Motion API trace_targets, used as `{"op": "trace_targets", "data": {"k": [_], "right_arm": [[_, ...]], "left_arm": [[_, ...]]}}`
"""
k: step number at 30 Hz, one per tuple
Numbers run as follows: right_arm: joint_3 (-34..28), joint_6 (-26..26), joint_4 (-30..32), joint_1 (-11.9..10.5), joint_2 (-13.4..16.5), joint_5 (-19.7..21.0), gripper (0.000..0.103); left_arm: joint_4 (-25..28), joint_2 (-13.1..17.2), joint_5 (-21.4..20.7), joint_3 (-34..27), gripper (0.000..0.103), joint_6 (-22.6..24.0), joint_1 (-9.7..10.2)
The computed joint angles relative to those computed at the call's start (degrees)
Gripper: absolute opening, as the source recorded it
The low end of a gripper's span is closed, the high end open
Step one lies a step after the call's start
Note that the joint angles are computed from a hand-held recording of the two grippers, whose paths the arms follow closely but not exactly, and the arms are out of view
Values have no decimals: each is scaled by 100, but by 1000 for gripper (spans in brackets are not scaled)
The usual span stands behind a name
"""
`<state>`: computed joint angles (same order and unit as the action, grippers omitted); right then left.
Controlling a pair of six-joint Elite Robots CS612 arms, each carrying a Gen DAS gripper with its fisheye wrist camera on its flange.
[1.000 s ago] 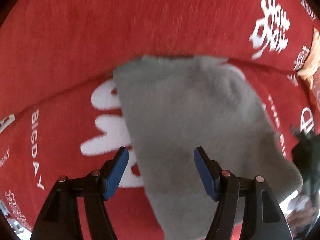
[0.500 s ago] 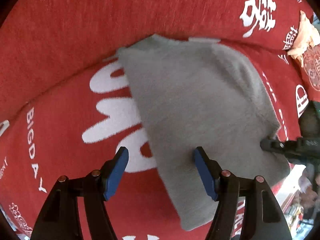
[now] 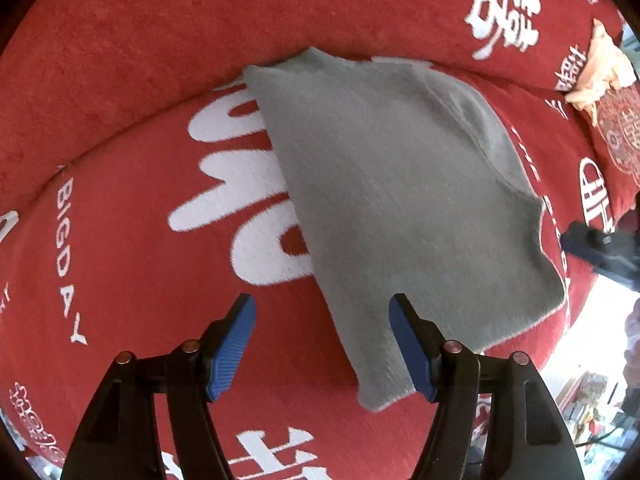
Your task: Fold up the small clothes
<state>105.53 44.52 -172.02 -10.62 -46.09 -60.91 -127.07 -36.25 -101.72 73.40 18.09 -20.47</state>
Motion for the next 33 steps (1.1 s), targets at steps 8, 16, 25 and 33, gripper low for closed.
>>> {"op": "trace_targets", "data": {"k": [8, 16, 25, 33], "right_arm": [[-495, -1332, 1570, 320, 40, -285, 21], [-422, -1089, 1622, 252, 225, -165, 0], [-331, -1028, 1722, 162, 134, -7, 1], [-294, -902, 1478, 147, 24, -245, 6]], "left_arm": [[47, -41, 162, 300, 70, -75, -95], [135, -40, 291, 307, 70, -181, -149], [-32, -82, 452, 325, 70, -248, -271], [-214, -86, 431, 236, 70, -241, -271]]}}
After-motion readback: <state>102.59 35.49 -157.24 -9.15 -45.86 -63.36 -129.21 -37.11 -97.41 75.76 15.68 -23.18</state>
